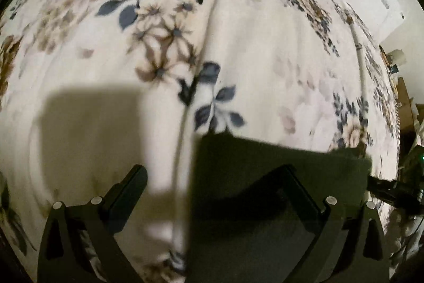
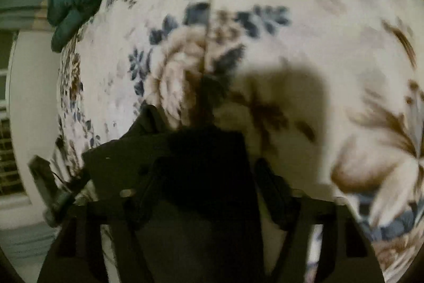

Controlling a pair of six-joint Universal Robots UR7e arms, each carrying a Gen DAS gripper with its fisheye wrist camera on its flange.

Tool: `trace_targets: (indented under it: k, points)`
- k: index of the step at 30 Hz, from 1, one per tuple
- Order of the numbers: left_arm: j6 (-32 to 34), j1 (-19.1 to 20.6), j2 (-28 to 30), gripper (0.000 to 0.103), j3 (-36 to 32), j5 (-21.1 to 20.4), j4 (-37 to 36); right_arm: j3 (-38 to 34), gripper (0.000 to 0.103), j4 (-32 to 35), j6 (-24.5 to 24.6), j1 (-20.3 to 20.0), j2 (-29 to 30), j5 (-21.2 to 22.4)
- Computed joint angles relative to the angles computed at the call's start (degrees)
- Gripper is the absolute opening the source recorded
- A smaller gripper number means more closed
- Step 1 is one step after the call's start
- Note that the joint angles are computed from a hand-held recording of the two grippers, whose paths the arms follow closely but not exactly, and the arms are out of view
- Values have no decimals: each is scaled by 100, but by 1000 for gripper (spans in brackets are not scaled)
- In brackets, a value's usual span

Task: Fold small clothes

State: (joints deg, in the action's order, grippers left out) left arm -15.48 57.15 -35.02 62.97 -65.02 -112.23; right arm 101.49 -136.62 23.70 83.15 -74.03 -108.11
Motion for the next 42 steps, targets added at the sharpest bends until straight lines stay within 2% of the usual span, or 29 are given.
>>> trace_targets:
  k: [1, 3, 5, 7, 9, 12, 14, 16, 18, 20, 21, 23, 25, 26, 27, 28, 29, 33, 35, 37, 39, 41, 42]
  points:
    - [44, -3, 5, 102, -21, -7, -2, -17, 9, -122, 23, 119, 43, -258]
    - [148, -11, -3, 102, -23, 19, -3, 85, 7, -683, 80, 322, 15, -598]
    - [214, -5, -11, 102, -10, 37, 16, 55, 5, -930, 129, 509, 29, -1027]
    - [241, 10, 15, 102, -38, 56, 33, -17, 5, -1031, 171, 577, 84, -1344]
    - [216, 21, -1, 102, -22, 66, 35, -201, 5, -860, 311, 559, 235, -1610]
    - [218, -7, -113, 102, 117, 134, -24, -399, 8, -330, 431, 360, 368, -1279]
    - [290, -49, -336, 102, 397, 140, -147, -358, 23, 8, 668, 262, 177, -973]
    - [325, -117, -670, 102, 836, 121, -267, -90, 52, 121, 802, 247, -156, -887]
    - [225, -186, -994, 102, 1256, 97, -302, 321, 58, 186, 789, 284, -587, -798]
    - [31, -245, -1277, 102, 1596, 47, -194, 683, 58, 621, 1042, 264, -1041, -688]
    - [-110, -269, -1427, 102, 1774, 8, -135, 960, 58, 656, 1164, 199, -1291, -466]
    - [-358, -302, -1646, 102, 2016, -97, 29, 1463, 58, 547, 1403, 63, -1682, -52]
    - [-545, -327, -1804, 102, 2198, -110, 146, 1829, 58, 246, 1508, -27, -1869, 137]
    - [-614, -332, -1869, 102, 2276, -161, 200, 2030, 58, -34, 1526, -35, -1947, 169]
    - [-662, -346, -1904, 102, 2329, -156, 259, 2121, 42, -164, 1503, -11, -1974, 130]
    - [-674, -356, -1919, 102, 2362, -169, 291, 2238, 10, -461, 1454, 100, -1974, -28]
    - [-677, -365, -1921, 102, 2379, -190, 312, 2286, 5, -631, 1456, 253, -1928, -258]
    - [-637, -425, -1951, 102, 2463, -233, 301, 2247, 3, -826, 1752, 1062, -1747, -1549]
    - [-596, -446, -1961, 102, 2492, -216, 259, 2096, 2, -613, 1983, 1379, -1727, -1985]
    - [-587, -431, -1947, 102, 2508, -216, 186, 1981, 2, 4, 2336, 1599, -1782, -2265]
    - [-576, -371, -1892, 102, 2467, -286, 83, 1996, 2, 522, 2557, 1505, -1884, -2175]
    - [-527, -307, -1837, 102, 2423, -337, -32, 2114, 2, 764, 2583, 1075, -1970, -1570]
    - [-460, -262, -1801, 102, 2388, -382, -98, 2225, 4, 657, 2499, 836, -2087, -1302]
